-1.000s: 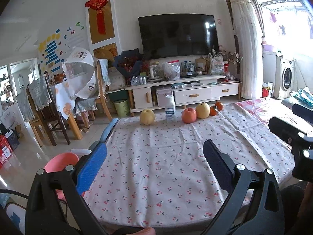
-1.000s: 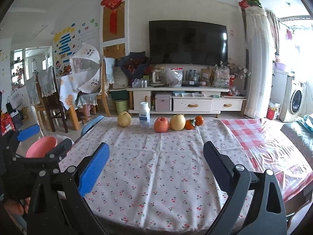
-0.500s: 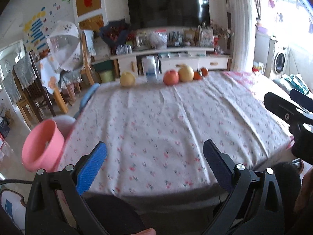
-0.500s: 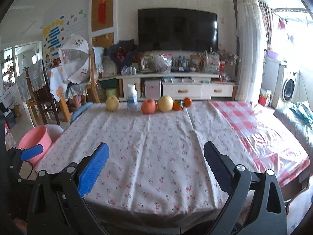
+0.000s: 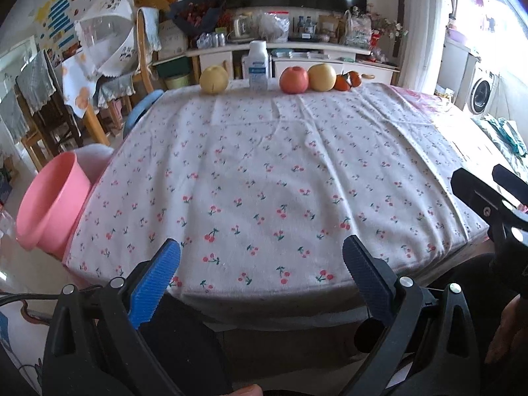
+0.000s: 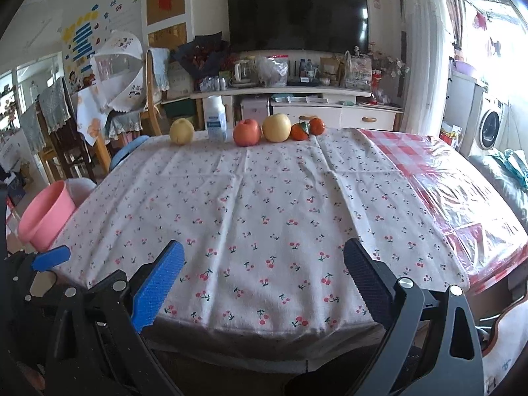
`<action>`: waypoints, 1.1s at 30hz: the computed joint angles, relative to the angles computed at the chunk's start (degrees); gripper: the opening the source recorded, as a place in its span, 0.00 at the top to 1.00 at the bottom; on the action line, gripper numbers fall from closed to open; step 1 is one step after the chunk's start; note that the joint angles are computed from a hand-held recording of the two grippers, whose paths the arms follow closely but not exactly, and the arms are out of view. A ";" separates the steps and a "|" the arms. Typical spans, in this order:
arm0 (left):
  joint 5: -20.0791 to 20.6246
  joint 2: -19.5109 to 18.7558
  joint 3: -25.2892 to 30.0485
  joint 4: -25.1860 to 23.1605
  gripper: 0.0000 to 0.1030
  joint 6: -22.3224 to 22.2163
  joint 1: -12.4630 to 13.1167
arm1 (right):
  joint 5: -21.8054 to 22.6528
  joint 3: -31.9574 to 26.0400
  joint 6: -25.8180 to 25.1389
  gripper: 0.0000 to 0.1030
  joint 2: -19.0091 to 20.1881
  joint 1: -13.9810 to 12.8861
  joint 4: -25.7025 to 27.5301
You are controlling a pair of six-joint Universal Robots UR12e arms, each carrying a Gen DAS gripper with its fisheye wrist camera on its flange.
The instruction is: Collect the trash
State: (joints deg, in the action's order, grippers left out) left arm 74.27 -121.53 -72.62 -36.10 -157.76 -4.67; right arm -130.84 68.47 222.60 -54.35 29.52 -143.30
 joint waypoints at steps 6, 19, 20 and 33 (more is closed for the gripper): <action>1.01 -0.73 0.82 -0.76 0.04 -1.59 0.10 | 1.92 -0.68 -0.82 0.07 0.84 -0.27 0.21; 0.97 -1.36 1.54 1.46 0.04 -3.19 0.41 | 2.30 -1.24 -1.92 0.07 1.51 -0.34 -0.19; 1.02 -1.35 1.51 1.76 0.04 -3.23 0.37 | 2.21 -1.31 -2.03 0.07 1.58 -0.35 -0.24; 0.60 -1.71 2.05 3.01 0.04 -2.53 0.23 | 2.38 -1.79 -2.58 0.07 1.86 -0.42 -0.75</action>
State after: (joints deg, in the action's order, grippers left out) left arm 74.86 -123.24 -70.57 -33.09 -160.29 -4.44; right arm -128.46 66.68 220.02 -52.49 29.10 -144.05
